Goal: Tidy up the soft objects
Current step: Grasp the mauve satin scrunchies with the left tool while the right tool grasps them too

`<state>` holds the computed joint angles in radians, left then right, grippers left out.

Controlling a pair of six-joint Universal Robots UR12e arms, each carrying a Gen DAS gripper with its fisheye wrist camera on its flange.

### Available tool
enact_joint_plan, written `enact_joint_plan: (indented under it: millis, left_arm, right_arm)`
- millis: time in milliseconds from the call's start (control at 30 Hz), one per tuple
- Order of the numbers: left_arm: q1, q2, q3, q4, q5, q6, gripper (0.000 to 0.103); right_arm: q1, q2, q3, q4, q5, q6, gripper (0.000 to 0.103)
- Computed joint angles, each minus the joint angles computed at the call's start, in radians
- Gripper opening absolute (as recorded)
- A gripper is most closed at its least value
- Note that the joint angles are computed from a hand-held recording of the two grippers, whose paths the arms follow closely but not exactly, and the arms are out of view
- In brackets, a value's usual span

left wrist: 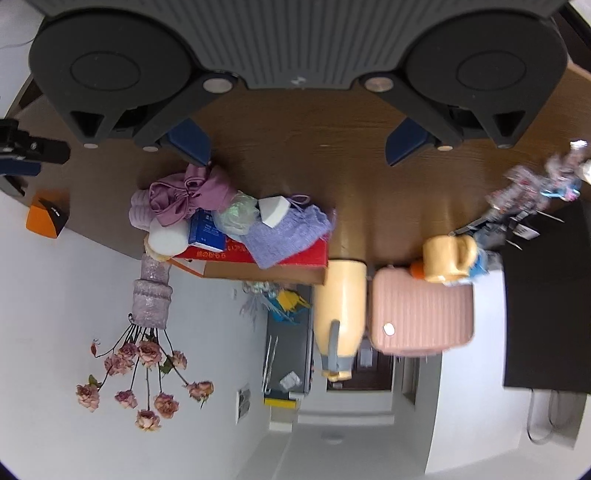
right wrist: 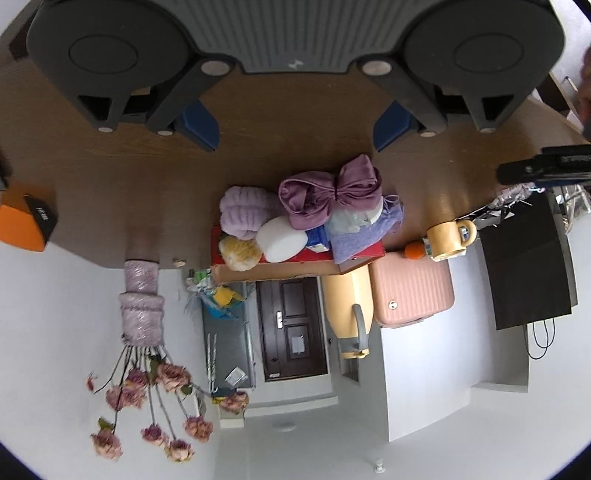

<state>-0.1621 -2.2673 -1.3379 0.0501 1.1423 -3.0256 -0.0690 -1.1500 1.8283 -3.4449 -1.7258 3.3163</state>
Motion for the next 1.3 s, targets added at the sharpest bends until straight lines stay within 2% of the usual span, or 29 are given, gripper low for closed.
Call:
enact_joint_plan:
  millis: [100,167,267,333,367,433,467,500,533,567,700,800,967,1100,1200,1300]
  left_arm:
    - [-0.021,-0.037,0.087,-0.099,-0.028,-0.017,0.103]
    - [-0.030,-0.074,0.151,-0.129,-0.087,-0.030,0.103]
    - [-0.055,-0.125,0.252,-0.227,-0.087,-0.016,0.092]
    - [-0.063,-0.160,0.323,-0.316,-0.109,-0.015,0.074]
    - [-0.062,-0.179,0.361,-0.368,-0.135,-0.016,0.069]
    - [-0.062,-0.207,0.420,-0.459,-0.163,-0.012,0.037]
    - [-0.061,-0.219,0.445,-0.498,-0.178,-0.006,0.029]
    - [-0.060,-0.227,0.460,-0.518,-0.192,-0.006,0.026]
    - [-0.057,-0.233,0.469,-0.524,-0.208,-0.010,0.023]
    - [-0.055,-0.236,0.475,-0.529,-0.219,-0.005,0.023]
    - [-0.050,-0.227,0.467,-0.533,-0.229,0.002,0.018]
    - [-0.040,-0.193,0.409,-0.492,-0.255,0.007,0.017]
    - [-0.008,-0.102,0.239,-0.396,-0.341,0.089,0.016]
    - [0.013,-0.035,0.120,-0.327,-0.391,0.116,0.016]
    - [0.017,-0.014,0.075,-0.268,-0.400,0.110,0.015]
    - [0.020,-0.004,0.056,-0.245,-0.404,0.095,0.015]
  right_arm:
    - [-0.017,0.028,-0.065,0.044,0.032,-0.005,0.088]
    - [-0.029,0.056,-0.120,0.062,0.059,-0.007,0.086]
    - [-0.049,0.106,-0.216,0.133,0.111,0.010,0.073]
    - [-0.060,0.138,-0.278,0.199,0.129,0.034,0.065]
    - [-0.064,0.152,-0.301,0.218,0.140,0.049,0.063]
    - [-0.071,0.175,-0.339,0.263,0.161,0.078,0.055]
    - [-0.075,0.183,-0.349,0.268,0.177,0.089,0.045]
    - [-0.079,0.189,-0.356,0.275,0.198,0.098,0.035]
    - [-0.083,0.194,-0.364,0.284,0.220,0.103,0.029]
    - [-0.084,0.197,-0.367,0.286,0.231,0.100,0.018]
    - [-0.083,0.191,-0.357,0.277,0.262,0.112,0.007]
    - [-0.068,0.159,-0.309,0.243,0.244,0.083,0.006]
    - [-0.041,0.074,-0.166,0.144,0.230,0.072,0.006]
    - [-0.015,0.028,-0.081,0.067,0.201,0.074,0.006]
    - [-0.005,0.015,-0.055,0.038,0.176,0.065,0.006]
    - [-0.001,0.007,-0.045,0.024,0.172,0.060,0.006]
